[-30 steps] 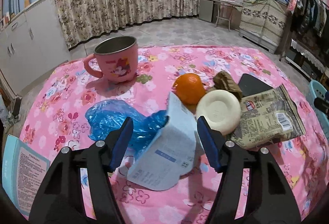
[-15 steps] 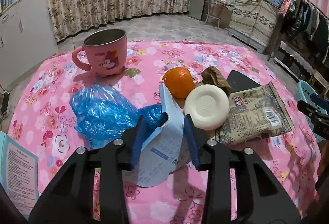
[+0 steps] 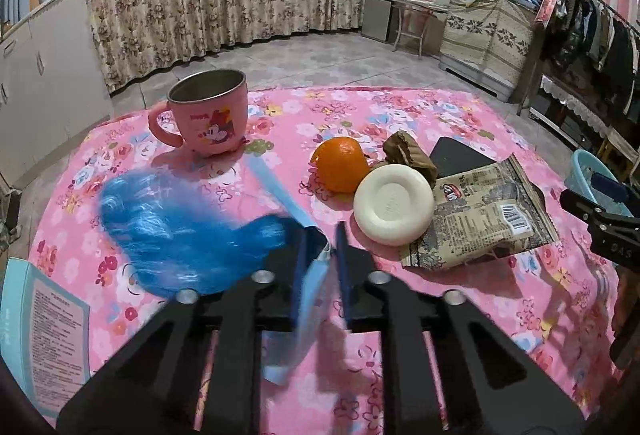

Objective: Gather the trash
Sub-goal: 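Close the left tool on the white paper with blue strip and lift it, then grasp the brown snack packet with the right tool while the left tool holds the paper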

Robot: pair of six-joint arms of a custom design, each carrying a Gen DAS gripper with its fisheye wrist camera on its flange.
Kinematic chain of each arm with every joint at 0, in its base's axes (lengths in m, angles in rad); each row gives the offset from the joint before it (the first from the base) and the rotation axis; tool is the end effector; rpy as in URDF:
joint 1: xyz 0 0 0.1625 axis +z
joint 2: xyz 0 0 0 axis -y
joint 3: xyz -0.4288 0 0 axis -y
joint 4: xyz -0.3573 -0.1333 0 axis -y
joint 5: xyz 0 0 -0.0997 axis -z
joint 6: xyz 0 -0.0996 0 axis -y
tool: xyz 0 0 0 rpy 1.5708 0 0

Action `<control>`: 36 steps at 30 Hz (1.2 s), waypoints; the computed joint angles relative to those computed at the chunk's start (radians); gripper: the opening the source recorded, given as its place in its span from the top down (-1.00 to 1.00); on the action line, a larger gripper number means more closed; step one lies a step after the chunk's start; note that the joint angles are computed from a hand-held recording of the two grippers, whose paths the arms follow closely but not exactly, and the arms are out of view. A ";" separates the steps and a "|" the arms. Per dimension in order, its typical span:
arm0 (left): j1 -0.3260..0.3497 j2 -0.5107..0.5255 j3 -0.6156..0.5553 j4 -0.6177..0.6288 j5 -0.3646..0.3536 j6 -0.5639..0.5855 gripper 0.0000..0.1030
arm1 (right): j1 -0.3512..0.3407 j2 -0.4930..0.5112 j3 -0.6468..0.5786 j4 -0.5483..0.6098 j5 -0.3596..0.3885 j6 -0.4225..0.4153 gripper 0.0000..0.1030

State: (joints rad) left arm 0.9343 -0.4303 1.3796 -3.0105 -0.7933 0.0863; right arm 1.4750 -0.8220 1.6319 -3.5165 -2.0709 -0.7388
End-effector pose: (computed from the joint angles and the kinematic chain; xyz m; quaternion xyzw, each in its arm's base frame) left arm -0.2641 -0.6991 0.0352 0.2313 0.8722 -0.3161 0.2928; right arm 0.0221 -0.6647 0.2714 0.1318 -0.8170 0.3919 0.4019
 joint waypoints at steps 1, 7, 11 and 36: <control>0.001 -0.002 0.001 0.002 0.000 -0.002 0.83 | 0.000 0.000 0.000 0.001 0.001 0.001 -0.68; 0.007 -0.022 0.021 -0.024 0.017 0.003 0.83 | 0.003 0.000 0.003 0.001 0.005 0.004 -0.68; 0.020 -0.037 0.029 -0.009 0.013 -0.022 0.82 | 0.007 -0.003 0.009 -0.006 0.013 0.008 -0.68; 0.025 -0.080 0.088 -0.017 0.048 -0.005 0.33 | 0.026 -0.001 0.018 -0.011 0.053 0.036 -0.68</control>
